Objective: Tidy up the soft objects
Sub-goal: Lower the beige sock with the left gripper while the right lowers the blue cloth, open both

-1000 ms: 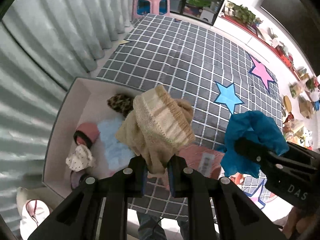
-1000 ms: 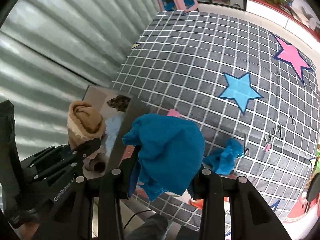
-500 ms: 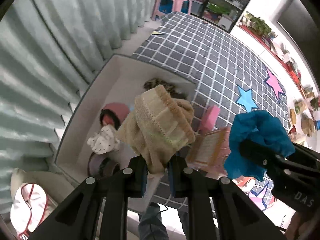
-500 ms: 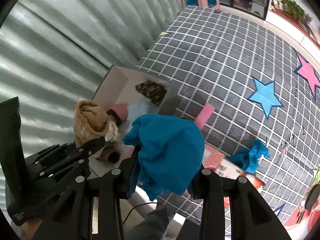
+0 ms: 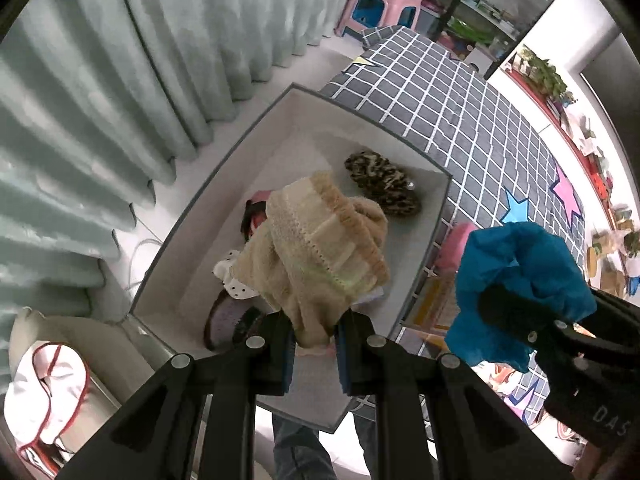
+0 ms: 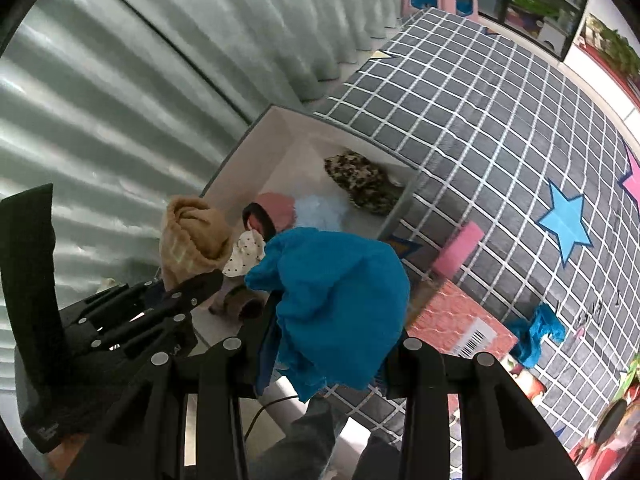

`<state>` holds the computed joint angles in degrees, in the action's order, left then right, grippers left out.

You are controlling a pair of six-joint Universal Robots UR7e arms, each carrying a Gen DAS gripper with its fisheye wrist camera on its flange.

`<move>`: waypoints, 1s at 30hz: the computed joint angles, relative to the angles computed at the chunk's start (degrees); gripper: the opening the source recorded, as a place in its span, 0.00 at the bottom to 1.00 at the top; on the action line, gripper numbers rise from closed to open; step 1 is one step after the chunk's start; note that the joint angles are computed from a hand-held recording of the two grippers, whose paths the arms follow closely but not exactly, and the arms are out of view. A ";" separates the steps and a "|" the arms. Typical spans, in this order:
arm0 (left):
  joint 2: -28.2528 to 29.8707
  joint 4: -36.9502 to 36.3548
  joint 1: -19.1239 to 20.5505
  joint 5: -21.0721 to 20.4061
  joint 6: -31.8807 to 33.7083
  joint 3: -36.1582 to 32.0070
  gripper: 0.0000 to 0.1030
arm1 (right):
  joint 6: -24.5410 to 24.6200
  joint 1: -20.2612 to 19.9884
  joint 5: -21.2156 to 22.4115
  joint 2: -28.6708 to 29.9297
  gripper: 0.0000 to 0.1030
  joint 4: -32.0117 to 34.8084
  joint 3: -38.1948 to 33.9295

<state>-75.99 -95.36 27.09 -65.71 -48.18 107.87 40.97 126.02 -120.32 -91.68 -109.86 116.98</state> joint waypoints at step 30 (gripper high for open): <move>1.71 0.51 3.99 0.51 0.84 -0.14 0.18 | -3.34 -2.43 0.39 6.45 0.39 -1.65 -2.81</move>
